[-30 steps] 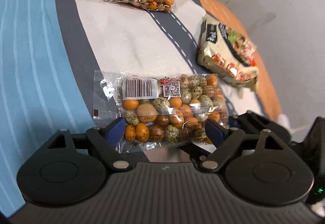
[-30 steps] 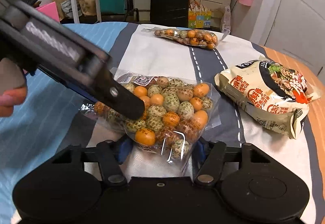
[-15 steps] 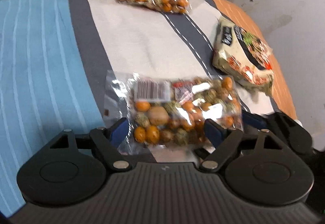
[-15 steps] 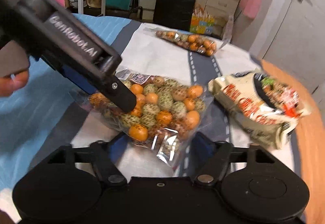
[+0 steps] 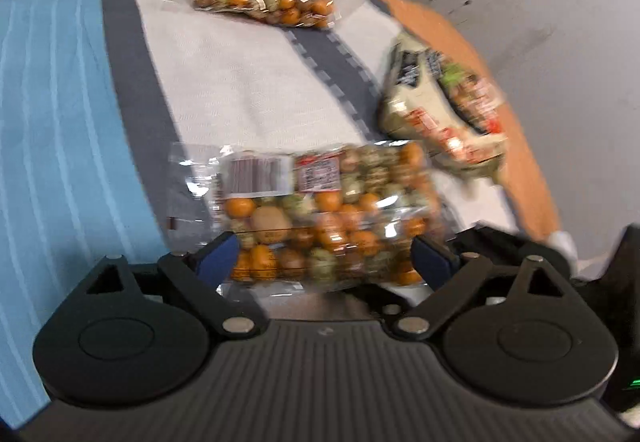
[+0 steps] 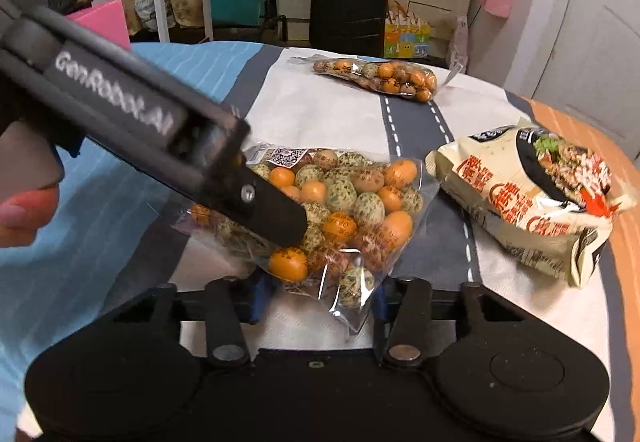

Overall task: Organize snacks
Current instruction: 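Grasp the clear bag of candy eggs with the right tool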

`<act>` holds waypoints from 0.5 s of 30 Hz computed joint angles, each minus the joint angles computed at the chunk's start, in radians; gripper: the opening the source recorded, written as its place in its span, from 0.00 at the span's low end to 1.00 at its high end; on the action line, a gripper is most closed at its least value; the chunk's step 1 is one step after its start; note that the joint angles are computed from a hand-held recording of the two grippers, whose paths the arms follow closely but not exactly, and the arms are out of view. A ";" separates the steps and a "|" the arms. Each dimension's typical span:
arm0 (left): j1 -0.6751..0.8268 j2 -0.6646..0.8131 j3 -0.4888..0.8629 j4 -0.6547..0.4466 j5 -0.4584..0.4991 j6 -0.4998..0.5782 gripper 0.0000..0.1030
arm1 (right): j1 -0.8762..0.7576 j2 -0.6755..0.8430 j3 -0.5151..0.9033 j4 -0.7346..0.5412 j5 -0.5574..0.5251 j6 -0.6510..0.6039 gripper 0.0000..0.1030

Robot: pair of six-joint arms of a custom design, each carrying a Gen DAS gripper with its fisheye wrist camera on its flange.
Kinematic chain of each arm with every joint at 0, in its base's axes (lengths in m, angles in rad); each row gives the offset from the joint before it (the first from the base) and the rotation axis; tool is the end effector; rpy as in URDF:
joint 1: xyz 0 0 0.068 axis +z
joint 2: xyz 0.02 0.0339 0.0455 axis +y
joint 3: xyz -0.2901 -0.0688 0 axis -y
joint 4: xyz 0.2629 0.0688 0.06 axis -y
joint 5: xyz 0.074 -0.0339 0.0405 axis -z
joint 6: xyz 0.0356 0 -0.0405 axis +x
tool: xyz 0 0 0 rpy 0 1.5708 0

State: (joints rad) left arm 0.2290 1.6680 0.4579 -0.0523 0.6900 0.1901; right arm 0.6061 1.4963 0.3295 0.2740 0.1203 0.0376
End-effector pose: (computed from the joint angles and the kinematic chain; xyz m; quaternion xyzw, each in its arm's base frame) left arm 0.2271 0.0297 0.0808 0.0338 0.9307 -0.2968 0.2109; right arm 0.1878 0.1250 0.0995 -0.2448 0.9092 0.0512 0.3328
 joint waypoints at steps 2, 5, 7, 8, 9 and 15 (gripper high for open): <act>0.032 0.003 0.045 -0.131 0.096 0.055 0.80 | 0.006 0.000 -0.002 0.003 0.000 -0.001 0.44; -0.006 -0.050 0.040 -0.153 0.070 0.026 0.74 | 0.005 -0.007 -0.007 0.008 -0.014 0.005 0.43; -0.008 -0.056 0.029 -0.131 0.059 0.017 0.73 | 0.003 -0.022 -0.013 0.000 -0.016 0.005 0.42; -0.001 -0.052 0.029 -0.124 0.051 0.018 0.72 | 0.005 -0.028 -0.017 0.000 -0.012 -0.002 0.42; 0.006 -0.049 0.030 -0.113 0.028 0.012 0.72 | 0.006 -0.031 -0.018 -0.001 -0.007 -0.010 0.42; 0.070 -0.029 0.031 -0.107 -0.056 -0.009 0.71 | -0.031 -0.074 0.035 -0.173 -0.061 0.140 0.43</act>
